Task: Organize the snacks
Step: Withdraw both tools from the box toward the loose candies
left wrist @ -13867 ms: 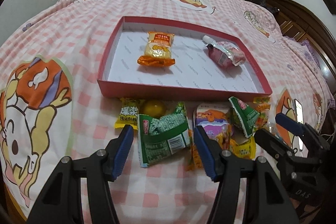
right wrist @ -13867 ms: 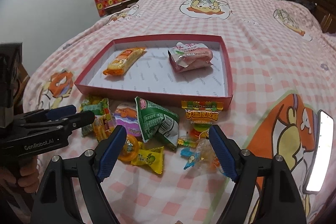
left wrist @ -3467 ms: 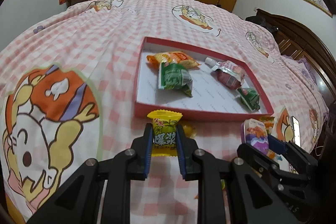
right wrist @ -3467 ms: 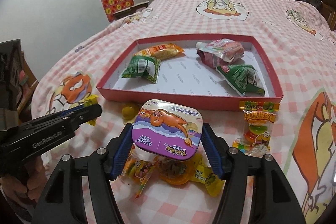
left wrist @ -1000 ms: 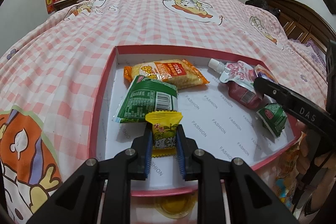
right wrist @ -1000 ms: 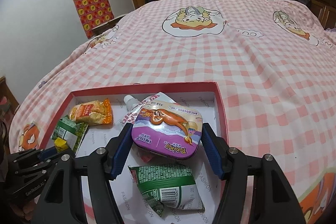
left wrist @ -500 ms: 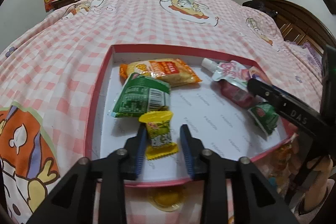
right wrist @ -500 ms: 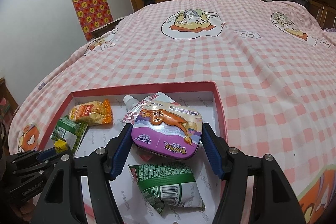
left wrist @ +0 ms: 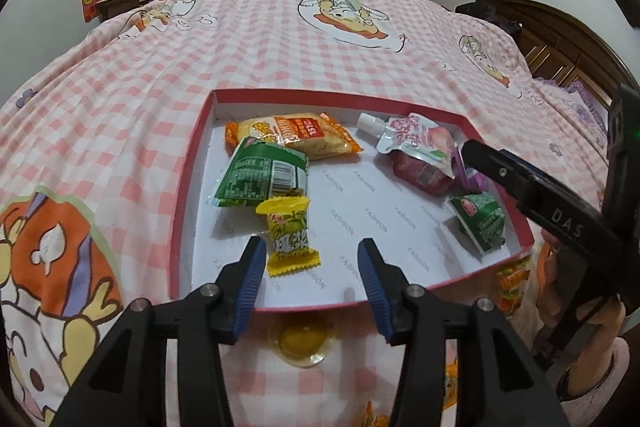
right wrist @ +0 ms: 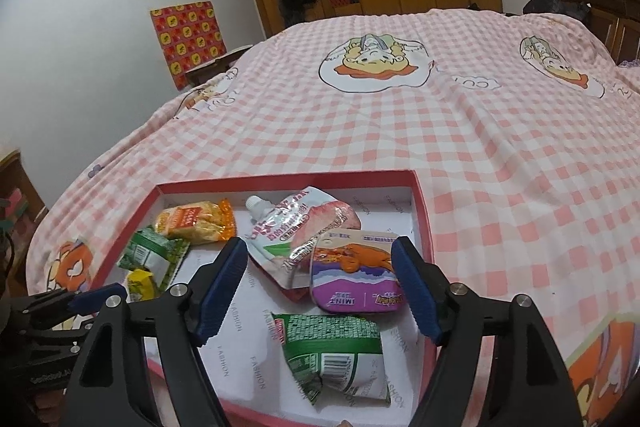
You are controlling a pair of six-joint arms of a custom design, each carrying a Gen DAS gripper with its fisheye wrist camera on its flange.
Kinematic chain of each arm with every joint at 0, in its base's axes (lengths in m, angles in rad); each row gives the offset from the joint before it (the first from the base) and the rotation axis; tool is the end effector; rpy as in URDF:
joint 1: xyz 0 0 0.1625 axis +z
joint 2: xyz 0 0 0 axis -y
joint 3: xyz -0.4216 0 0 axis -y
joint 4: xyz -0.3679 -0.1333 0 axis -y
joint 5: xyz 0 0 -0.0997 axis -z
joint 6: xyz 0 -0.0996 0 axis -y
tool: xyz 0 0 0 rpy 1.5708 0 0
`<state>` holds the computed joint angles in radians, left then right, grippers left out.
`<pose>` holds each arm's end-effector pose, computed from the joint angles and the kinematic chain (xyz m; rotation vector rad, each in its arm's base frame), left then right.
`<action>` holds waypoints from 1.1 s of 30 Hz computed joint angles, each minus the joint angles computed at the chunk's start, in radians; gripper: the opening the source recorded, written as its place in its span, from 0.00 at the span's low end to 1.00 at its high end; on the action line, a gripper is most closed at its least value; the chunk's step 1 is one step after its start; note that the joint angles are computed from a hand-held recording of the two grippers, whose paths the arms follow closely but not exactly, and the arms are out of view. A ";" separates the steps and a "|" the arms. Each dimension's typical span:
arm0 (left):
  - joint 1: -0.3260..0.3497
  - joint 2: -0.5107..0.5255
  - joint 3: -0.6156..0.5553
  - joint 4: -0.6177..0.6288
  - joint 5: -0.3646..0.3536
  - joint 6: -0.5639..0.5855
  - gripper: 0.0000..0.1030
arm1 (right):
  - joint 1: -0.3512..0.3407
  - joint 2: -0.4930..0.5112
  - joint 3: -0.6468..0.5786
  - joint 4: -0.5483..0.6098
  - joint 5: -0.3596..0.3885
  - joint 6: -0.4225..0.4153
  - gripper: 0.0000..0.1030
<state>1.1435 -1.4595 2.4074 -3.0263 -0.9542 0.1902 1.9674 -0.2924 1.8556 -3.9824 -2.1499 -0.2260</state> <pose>0.0129 -0.4323 0.2601 0.5616 2.4387 -0.7363 0.2793 -0.4630 -0.0642 0.4292 -2.3920 1.1449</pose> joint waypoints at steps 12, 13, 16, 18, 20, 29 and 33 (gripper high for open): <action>-0.035 -0.107 0.050 0.055 0.006 -0.024 0.49 | 0.064 -0.031 0.054 0.014 -0.061 0.022 0.74; -0.037 -0.116 0.055 0.058 0.007 -0.024 0.49 | 0.068 -0.032 0.059 0.015 -0.066 0.024 0.74; -0.041 -0.139 0.069 0.071 0.004 -0.028 0.49 | 0.081 -0.035 0.082 0.011 -0.075 0.033 0.74; -0.042 -0.153 0.077 0.079 0.002 -0.033 0.49 | 0.091 -0.036 0.101 0.009 -0.081 0.044 0.74; -0.042 -0.161 0.083 0.083 -0.002 -0.038 0.49 | 0.099 -0.037 0.116 0.006 -0.090 0.050 0.74; -0.028 -0.171 0.117 0.083 -0.006 -0.045 0.49 | 0.127 -0.026 0.178 -0.007 -0.137 0.109 0.74; -0.021 -0.147 0.125 0.054 0.008 -0.045 0.49 | 0.124 -0.015 0.205 -0.008 -0.147 0.134 0.74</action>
